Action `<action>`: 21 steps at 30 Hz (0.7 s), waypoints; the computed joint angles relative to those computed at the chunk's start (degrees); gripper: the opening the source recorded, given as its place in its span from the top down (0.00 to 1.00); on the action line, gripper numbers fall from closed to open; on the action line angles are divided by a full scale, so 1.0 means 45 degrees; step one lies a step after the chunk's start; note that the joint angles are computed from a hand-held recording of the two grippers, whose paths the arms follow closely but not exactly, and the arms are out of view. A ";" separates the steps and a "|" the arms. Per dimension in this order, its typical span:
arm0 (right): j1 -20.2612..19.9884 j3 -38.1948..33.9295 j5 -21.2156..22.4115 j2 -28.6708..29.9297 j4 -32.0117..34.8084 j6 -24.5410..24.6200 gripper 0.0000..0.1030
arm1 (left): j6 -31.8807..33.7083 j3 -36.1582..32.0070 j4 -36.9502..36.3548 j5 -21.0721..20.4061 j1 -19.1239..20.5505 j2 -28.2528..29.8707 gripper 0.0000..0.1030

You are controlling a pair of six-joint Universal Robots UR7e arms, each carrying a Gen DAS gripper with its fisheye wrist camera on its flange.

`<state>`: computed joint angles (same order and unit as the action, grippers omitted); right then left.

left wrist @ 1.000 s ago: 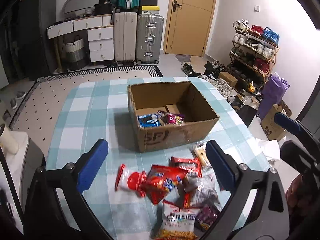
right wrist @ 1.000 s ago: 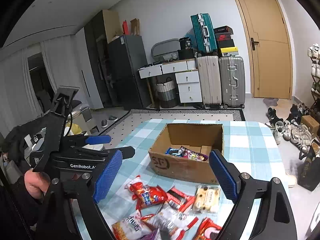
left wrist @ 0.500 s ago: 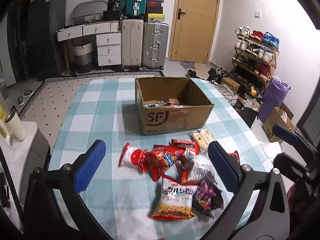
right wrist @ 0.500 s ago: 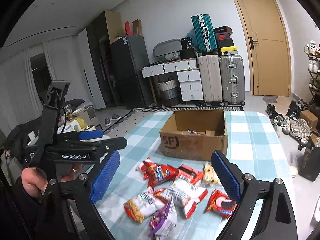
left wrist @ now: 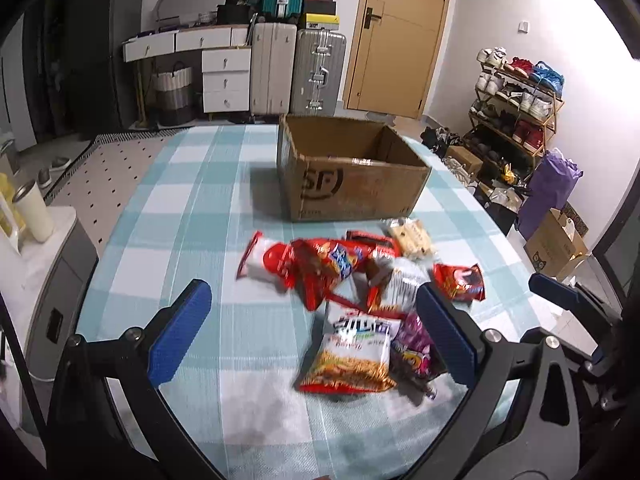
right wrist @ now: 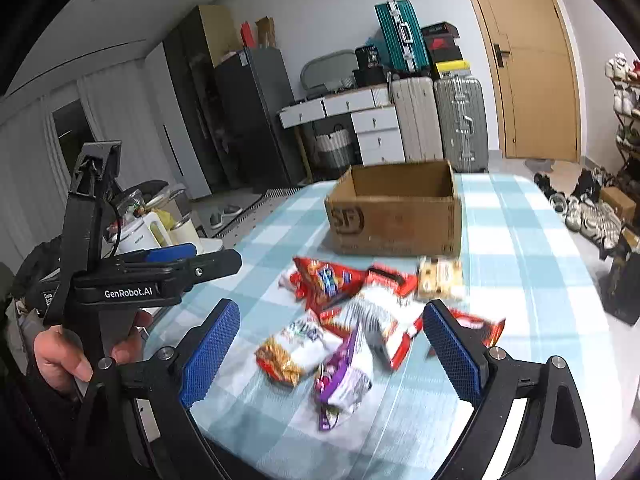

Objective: Organize snacks
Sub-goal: 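Grasp the noodle snack bag with the left tool while the right tool grasps a purple-white bag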

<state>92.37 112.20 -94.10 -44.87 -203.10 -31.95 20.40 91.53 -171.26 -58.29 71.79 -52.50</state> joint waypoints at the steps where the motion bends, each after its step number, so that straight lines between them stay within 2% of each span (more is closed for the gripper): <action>1: -0.0044 0.0034 -0.0022 0.0037 0.0037 0.0032 0.08 | -0.0046 0.0048 0.0002 -0.0019 0.0053 0.0007 0.01; 8: -0.0455 0.0072 -0.0079 0.0505 0.0324 0.0226 0.08 | 0.0533 0.0367 -0.0684 0.0124 0.0404 0.0241 0.01; 21: -0.0988 -0.0844 0.0026 0.1391 0.1360 0.0654 0.10 | 0.0136 -0.0079 0.0404 -0.0416 0.1217 0.0785 0.01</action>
<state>87.93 108.40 -93.99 -38.62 -196.98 -29.00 21.02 91.18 -169.44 -60.17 77.27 -48.97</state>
